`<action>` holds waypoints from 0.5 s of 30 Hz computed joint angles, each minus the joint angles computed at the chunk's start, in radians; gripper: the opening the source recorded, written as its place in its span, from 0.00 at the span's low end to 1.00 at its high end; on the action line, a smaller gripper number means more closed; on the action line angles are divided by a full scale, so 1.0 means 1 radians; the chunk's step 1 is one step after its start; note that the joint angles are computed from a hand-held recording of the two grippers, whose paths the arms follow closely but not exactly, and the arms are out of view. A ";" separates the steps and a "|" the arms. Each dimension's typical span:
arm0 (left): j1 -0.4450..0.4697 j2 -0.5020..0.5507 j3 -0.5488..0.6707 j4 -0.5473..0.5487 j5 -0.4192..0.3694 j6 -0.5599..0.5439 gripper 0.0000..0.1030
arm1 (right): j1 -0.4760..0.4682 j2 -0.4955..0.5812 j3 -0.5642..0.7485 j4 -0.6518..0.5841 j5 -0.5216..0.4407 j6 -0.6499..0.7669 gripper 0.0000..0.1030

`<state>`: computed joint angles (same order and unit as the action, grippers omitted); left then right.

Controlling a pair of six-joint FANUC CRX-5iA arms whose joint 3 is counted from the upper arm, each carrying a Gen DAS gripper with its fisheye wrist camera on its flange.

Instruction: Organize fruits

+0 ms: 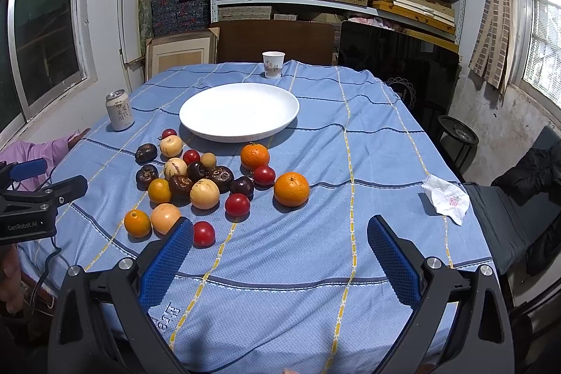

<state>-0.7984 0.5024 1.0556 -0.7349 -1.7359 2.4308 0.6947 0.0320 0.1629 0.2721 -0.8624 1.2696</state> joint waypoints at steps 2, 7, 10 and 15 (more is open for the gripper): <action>-0.001 0.002 0.002 -0.001 -0.001 -0.001 0.96 | 0.000 -0.001 -0.002 0.001 0.002 -0.001 0.97; -0.001 0.001 0.001 -0.002 0.000 0.001 0.96 | 0.002 -0.001 -0.003 0.006 0.002 -0.005 0.97; -0.001 0.001 0.002 -0.001 -0.001 0.000 0.96 | 0.001 -0.002 -0.003 0.001 0.002 0.000 0.97; -0.002 0.000 0.000 0.000 -0.001 0.003 0.96 | 0.003 -0.003 -0.006 0.004 0.003 -0.004 0.97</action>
<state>-0.8003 0.5024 1.0552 -0.7350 -1.7373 2.4339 0.6974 0.0291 0.1573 0.2760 -0.8592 1.2659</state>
